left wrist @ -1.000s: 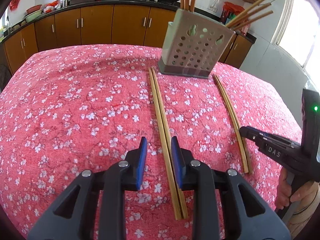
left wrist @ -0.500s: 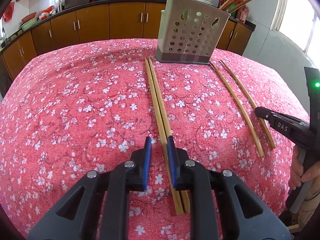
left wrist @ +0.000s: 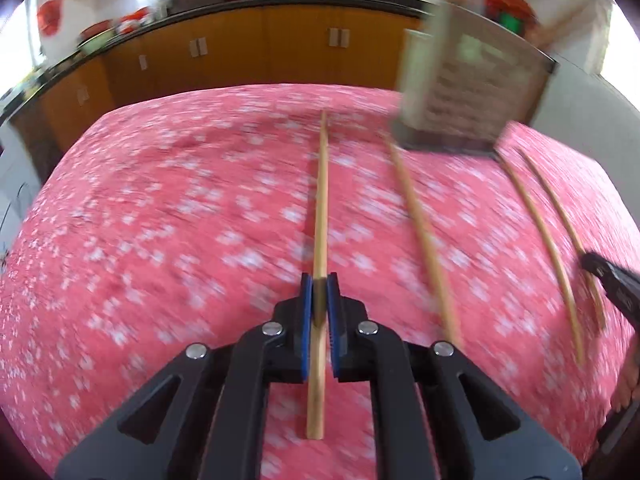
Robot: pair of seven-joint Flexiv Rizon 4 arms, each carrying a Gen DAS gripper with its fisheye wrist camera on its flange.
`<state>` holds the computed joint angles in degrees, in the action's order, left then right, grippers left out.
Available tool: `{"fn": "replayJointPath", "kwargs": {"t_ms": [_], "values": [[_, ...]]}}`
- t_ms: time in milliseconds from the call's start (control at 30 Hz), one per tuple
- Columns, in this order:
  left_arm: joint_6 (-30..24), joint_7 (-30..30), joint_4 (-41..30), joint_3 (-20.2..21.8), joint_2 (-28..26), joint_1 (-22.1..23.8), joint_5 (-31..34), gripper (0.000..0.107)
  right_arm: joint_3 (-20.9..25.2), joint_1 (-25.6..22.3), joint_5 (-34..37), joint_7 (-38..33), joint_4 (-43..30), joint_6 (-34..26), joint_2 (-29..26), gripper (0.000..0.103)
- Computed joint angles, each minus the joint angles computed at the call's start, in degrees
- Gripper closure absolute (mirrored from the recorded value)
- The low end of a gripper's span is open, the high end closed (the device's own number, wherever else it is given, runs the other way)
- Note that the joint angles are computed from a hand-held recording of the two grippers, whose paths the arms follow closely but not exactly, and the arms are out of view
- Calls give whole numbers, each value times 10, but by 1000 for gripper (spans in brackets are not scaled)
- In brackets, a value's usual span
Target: Organize utensils
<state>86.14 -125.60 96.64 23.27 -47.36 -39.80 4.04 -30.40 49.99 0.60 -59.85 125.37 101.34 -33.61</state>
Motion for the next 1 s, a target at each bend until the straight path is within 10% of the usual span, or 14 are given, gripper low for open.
{"fn": "replayJointPath", "kwargs": {"t_ms": [1000], "values": [[24,20,6,14,-12,12,-49,95,15,-28,-2,5,-22,1,-13,95]]}}
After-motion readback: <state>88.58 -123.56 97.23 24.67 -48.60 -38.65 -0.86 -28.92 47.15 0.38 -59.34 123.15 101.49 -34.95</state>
